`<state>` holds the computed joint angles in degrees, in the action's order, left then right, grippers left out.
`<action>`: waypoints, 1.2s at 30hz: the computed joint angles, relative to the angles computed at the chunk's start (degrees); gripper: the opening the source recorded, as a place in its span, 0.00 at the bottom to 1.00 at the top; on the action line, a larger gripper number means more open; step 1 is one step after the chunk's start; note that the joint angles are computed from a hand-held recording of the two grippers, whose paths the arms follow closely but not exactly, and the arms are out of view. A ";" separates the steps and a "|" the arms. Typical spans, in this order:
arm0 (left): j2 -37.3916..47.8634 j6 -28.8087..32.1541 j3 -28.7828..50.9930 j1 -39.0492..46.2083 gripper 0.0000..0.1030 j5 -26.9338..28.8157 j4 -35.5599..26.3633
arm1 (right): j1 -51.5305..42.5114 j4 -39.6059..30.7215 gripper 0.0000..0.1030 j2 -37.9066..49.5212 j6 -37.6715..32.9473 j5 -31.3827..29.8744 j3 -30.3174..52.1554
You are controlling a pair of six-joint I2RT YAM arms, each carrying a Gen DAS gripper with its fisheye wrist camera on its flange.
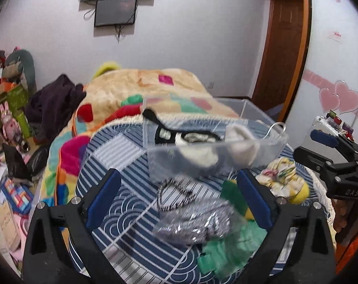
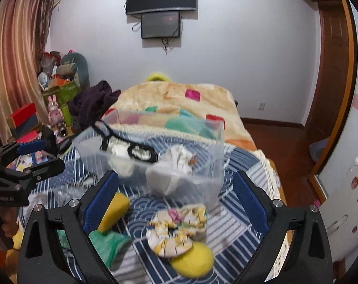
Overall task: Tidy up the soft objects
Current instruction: 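Reach down and grasp the floral cloth scrunchie with the right tool, then lift the floral scrunchie with the right tool and release it into the box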
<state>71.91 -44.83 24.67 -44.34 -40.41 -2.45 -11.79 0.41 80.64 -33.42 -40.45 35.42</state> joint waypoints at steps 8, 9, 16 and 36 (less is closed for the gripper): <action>7.81 -0.22 -1.67 5.29 0.97 5.00 7.02 | -2.52 -0.78 0.94 5.93 -5.17 2.29 -0.78; 8.80 -0.22 -1.48 5.70 0.97 5.43 7.44 | -2.50 -0.74 0.94 6.94 -5.34 2.76 -0.47; 11.16 1.24 -3.52 8.90 0.71 10.84 13.73 | -2.90 -2.54 0.78 9.39 -6.26 3.43 1.39; 7.18 -0.17 -4.52 2.27 0.07 7.88 11.86 | -5.17 -4.58 0.16 6.04 -7.92 -2.44 0.25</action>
